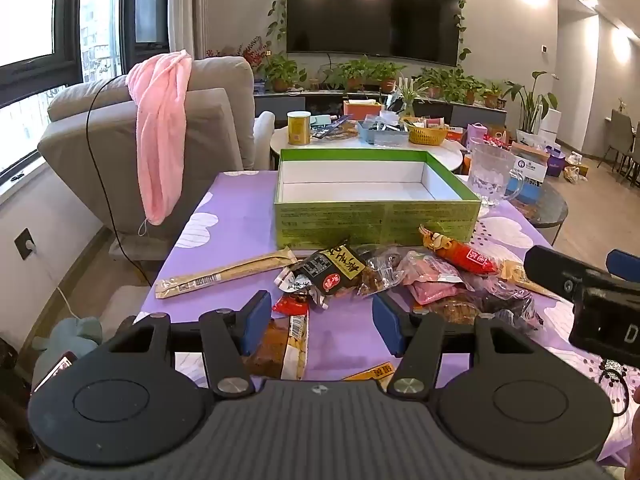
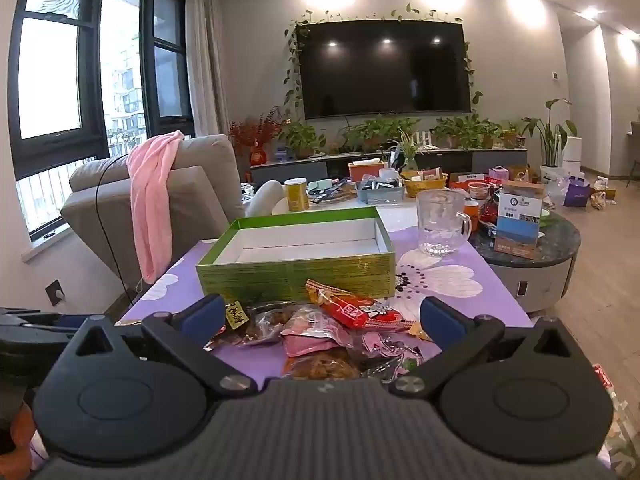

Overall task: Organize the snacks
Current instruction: 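Move both tools toward the snack pile in front of the green box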

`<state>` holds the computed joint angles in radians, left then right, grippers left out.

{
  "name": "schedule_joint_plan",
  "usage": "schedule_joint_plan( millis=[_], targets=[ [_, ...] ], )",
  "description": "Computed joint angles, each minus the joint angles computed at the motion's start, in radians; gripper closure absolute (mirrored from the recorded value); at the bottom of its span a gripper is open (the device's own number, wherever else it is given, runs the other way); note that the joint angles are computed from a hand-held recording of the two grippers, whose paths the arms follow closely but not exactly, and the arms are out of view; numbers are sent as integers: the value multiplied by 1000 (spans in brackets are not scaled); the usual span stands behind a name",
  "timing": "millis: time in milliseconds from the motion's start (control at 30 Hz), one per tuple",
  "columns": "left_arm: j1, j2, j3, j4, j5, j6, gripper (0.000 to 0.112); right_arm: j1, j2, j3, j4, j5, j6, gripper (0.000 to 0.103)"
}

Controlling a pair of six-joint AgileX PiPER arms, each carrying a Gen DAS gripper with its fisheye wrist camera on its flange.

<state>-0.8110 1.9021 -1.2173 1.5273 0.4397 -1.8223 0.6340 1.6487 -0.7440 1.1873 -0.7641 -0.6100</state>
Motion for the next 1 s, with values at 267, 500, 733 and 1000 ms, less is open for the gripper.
schedule_joint_plan(
  millis=[267, 500, 733, 1000],
  targets=[
    [-16, 18, -21, -77, 15, 65, 59, -21, 1, -15, 55, 31, -29, 42],
    [3, 21, -30, -116, -9, 119, 59, -28, 8, -19, 74, 42, -45, 42],
    [17, 28, -29, -134, -12, 120, 59, -29, 6, -14, 67, 50, -32, 42],
    [41, 34, -32, -172, -37, 144, 59, -36, 10, -4, 47, 58, -3, 42]
  ],
)
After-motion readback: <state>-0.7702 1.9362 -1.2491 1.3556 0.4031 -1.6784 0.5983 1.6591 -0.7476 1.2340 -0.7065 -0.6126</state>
